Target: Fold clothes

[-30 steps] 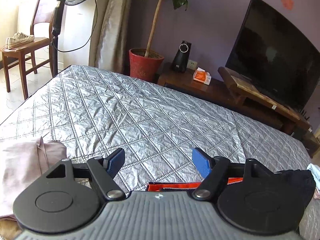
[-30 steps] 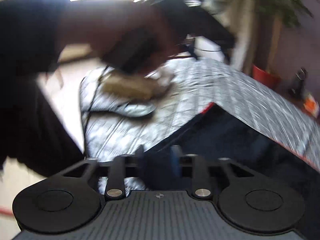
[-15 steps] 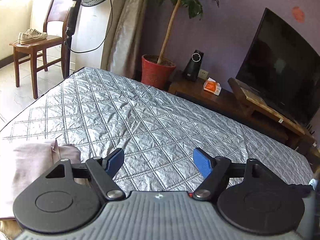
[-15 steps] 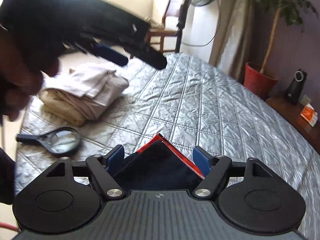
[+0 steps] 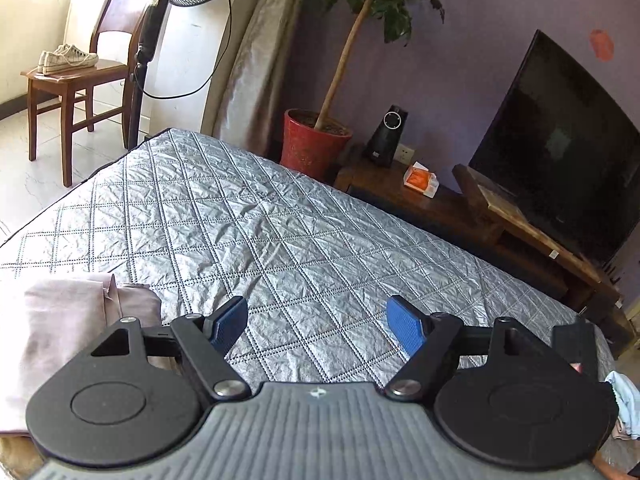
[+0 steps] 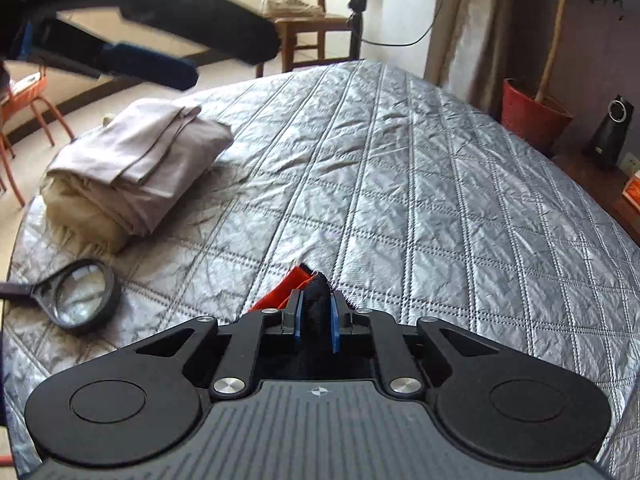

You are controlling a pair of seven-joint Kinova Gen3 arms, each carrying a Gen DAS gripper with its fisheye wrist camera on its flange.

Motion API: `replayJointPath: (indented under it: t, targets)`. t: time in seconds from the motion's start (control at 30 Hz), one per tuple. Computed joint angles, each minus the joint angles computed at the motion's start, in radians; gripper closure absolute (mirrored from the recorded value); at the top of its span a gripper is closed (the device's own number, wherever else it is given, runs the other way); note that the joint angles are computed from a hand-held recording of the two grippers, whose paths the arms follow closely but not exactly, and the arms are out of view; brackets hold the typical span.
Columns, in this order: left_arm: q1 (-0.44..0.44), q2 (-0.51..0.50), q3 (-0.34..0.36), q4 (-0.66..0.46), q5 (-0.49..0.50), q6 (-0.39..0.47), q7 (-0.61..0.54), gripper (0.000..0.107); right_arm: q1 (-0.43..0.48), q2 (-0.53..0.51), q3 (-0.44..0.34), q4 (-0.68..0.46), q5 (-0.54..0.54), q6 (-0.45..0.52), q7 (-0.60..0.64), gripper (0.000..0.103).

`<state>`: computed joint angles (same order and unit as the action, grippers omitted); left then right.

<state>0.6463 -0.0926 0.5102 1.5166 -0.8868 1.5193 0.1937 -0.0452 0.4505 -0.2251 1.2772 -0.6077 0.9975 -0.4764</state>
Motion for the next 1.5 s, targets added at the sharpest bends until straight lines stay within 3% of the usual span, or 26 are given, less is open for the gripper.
replayJointPath:
  t: [0.07,0.13,0.2,0.27,0.37,0.5,0.67,0.83,0.93,1.0,1.07,1.13,1.2,1.23,1.3,1.37,1.47,1.5]
  targets:
    - [0.002,0.001,0.001,-0.002,0.001,0.002,-0.001,0.034,0.075,0.009,-0.066,-0.001,-0.081,-0.015,-0.007,0.083]
    - [0.004,0.004,0.000,-0.004,0.004,-0.003,-0.006,0.034,0.092,0.026,-0.076,-0.010,-0.115,-0.012,-0.049,0.076]
    - [0.008,0.011,-0.002,-0.008,0.005,-0.012,-0.016,0.034,0.053,-0.013,-0.018,0.049,-0.115,-0.069,-0.076,0.048]
    - [0.013,0.019,-0.010,-0.011,0.012,-0.025,-0.035,0.034,0.068,-0.065,0.011,0.135,-0.180,-0.117,-0.077,0.045]
    - [0.022,0.031,-0.025,-0.014,0.032,-0.057,-0.060,0.033,0.178,-0.162,0.015,0.274,-0.283,-0.131,-0.055,0.024]
    - [0.046,0.066,-0.043,-0.027,0.076,-0.159,-0.106,0.033,0.197,-0.313,0.125,0.437,-0.220,-0.207,-0.025,0.024]
    - [0.106,0.152,-0.078,-0.078,0.162,-0.268,-0.248,0.033,0.191,-0.344,0.224,0.436,-0.061,-0.193,0.006,0.023]
    - [0.164,0.242,-0.108,-0.141,0.244,-0.248,-0.406,0.034,0.234,-0.273,0.247,0.376,-0.020,-0.138,0.037,0.021]
    - [0.170,0.270,-0.127,-0.144,0.309,-0.235,-0.454,0.036,0.314,-0.228,0.209,0.362,-0.020,-0.174,0.029,0.019]
    - [0.218,0.288,-0.154,-0.153,0.297,-0.211,-0.473,0.034,0.363,-0.203,0.197,0.336,-0.016,-0.201,-0.036,0.020]
    - [0.268,0.324,-0.160,-0.183,0.257,-0.153,-0.515,0.034,0.379,-0.170,0.256,0.290,-0.048,-0.207,-0.118,0.021]
    - [0.307,0.329,-0.184,-0.178,0.239,-0.142,-0.507,0.029,0.329,-0.152,0.340,0.258,-0.035,-0.248,-0.183,0.021]
    - [0.334,0.326,-0.207,-0.169,0.237,-0.141,-0.496,0.023,0.305,-0.137,0.376,0.240,0.009,-0.319,-0.233,0.046]
    - [0.340,0.325,-0.214,-0.169,0.243,-0.139,-0.502,0.020,0.310,-0.136,0.366,0.241,0.007,-0.352,-0.233,0.050]
    - [0.346,0.322,-0.224,-0.168,0.253,-0.133,-0.508,0.017,0.367,-0.154,0.291,0.240,-0.047,-0.369,-0.195,0.047]
    - [0.354,0.318,-0.230,-0.165,0.256,-0.125,-0.495,0.013,0.427,-0.135,0.217,0.201,-0.081,-0.321,-0.179,0.043]
    - [0.365,0.319,-0.233,-0.159,0.247,-0.115,-0.474,0.008,0.405,-0.034,0.245,0.075,-0.010,-0.230,-0.253,0.042]
    - [0.367,0.319,-0.234,-0.156,0.244,-0.113,-0.467,0.005,0.391,0.003,0.259,0.029,0.030,-0.223,-0.293,0.048]
